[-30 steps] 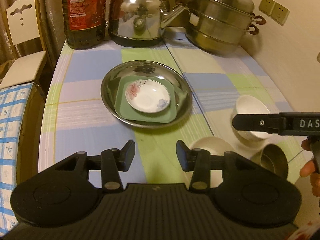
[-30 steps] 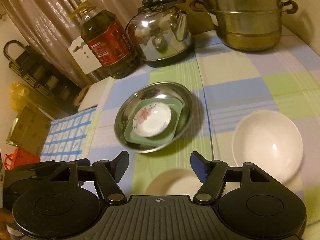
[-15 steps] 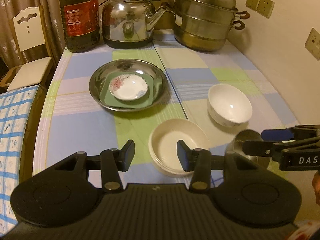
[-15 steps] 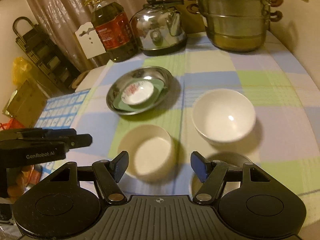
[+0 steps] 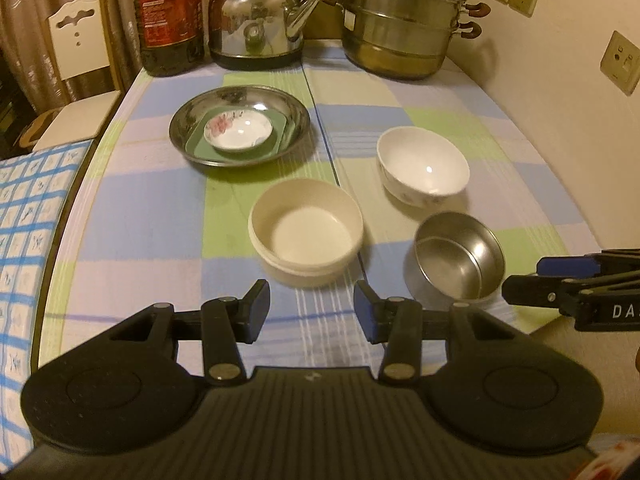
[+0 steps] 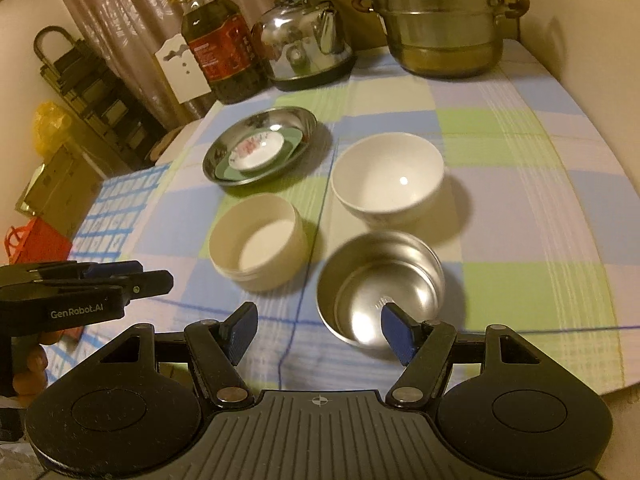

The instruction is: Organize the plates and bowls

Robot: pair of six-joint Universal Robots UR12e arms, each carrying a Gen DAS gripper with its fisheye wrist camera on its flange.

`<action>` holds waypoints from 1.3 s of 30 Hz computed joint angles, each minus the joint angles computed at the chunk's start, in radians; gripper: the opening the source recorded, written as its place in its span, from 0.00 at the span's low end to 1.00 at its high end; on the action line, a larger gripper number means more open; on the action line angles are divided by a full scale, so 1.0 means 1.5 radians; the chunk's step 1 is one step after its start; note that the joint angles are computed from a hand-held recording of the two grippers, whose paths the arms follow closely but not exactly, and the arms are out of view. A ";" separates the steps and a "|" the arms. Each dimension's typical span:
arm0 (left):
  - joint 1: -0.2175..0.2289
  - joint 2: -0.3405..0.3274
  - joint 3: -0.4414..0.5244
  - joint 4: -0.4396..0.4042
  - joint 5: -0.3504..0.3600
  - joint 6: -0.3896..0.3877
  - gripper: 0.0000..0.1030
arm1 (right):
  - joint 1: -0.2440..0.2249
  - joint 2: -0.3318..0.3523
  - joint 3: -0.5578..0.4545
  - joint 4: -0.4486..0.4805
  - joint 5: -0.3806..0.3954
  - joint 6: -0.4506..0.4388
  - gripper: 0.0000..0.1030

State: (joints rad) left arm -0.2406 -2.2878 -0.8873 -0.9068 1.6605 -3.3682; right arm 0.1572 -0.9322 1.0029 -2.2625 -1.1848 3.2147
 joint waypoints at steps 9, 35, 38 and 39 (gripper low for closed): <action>-0.022 0.030 -0.047 0.003 0.041 -0.043 0.41 | -0.011 -0.033 0.049 0.013 0.012 -0.038 0.66; -0.055 0.047 -0.075 -0.005 0.072 -0.081 0.41 | -0.031 -0.078 0.126 -0.002 0.029 -0.067 0.66; -0.057 0.046 -0.072 -0.007 0.072 -0.083 0.41 | -0.033 -0.080 0.128 -0.001 0.028 -0.069 0.66; -0.058 0.045 -0.071 -0.007 0.072 -0.083 0.41 | -0.033 -0.080 0.129 -0.001 0.028 -0.069 0.66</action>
State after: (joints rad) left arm -0.3268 -2.2196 -0.9936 -0.9170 1.7687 -3.4927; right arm 0.1073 -1.0525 1.1957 -2.2642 -1.1431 3.1113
